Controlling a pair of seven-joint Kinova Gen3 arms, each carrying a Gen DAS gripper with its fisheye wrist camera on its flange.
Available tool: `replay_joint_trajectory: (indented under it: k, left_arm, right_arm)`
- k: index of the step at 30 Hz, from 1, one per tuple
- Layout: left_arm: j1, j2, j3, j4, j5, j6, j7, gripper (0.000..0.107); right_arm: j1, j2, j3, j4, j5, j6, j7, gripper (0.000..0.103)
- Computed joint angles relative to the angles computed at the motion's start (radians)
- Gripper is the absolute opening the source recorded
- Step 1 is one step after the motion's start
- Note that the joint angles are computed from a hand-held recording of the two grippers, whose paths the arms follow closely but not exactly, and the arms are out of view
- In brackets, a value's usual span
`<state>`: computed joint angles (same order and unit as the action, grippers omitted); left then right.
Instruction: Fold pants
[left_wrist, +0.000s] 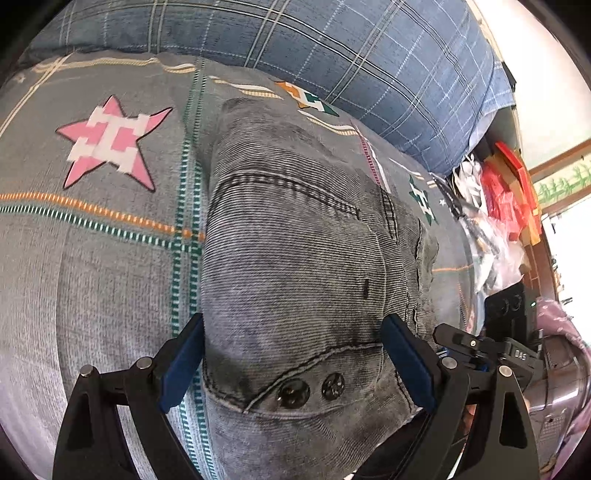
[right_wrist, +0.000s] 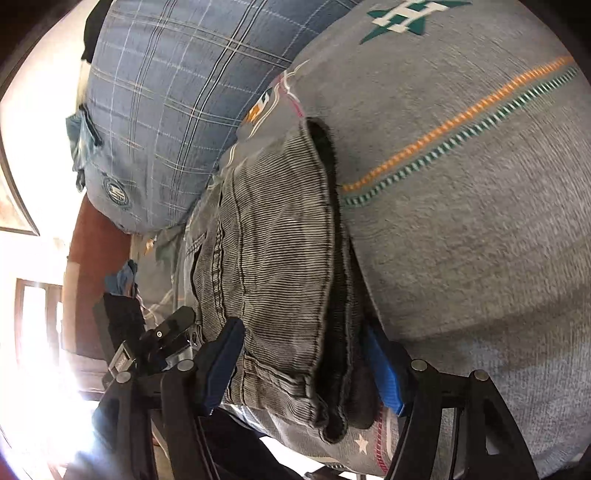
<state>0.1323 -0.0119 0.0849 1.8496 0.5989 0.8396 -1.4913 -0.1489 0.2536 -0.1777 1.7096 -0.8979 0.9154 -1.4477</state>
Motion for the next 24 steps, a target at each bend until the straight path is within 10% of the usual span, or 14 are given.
replay_joint_trajectory:
  k: [8, 15, 17, 24]
  left_arm:
    - [0.000, 0.002, 0.006, -0.011, -0.054, 0.009, 0.027, 0.073]
    - [0.013, 0.015, 0.015, -0.027, -0.092, -0.002, 0.069, 0.080]
    - [0.033, 0.017, 0.032, -0.043, -0.166, -0.008, 0.128, 0.078]
    - [0.058, -0.009, 0.038, -0.066, -0.285, 0.021, 0.211, 0.035]
  right_arm:
    - [0.002, 0.015, 0.001, -0.016, 0.019, 0.013, -0.005, 0.062]
    - [-0.037, 0.009, 0.004, -0.044, 0.118, -0.007, -0.084, 0.061]
    - [-0.055, 0.000, 0.011, -0.049, 0.157, -0.011, -0.113, 0.042]
    - [-0.112, -0.058, 0.004, -0.083, 0.291, -0.021, -0.176, 0.020]
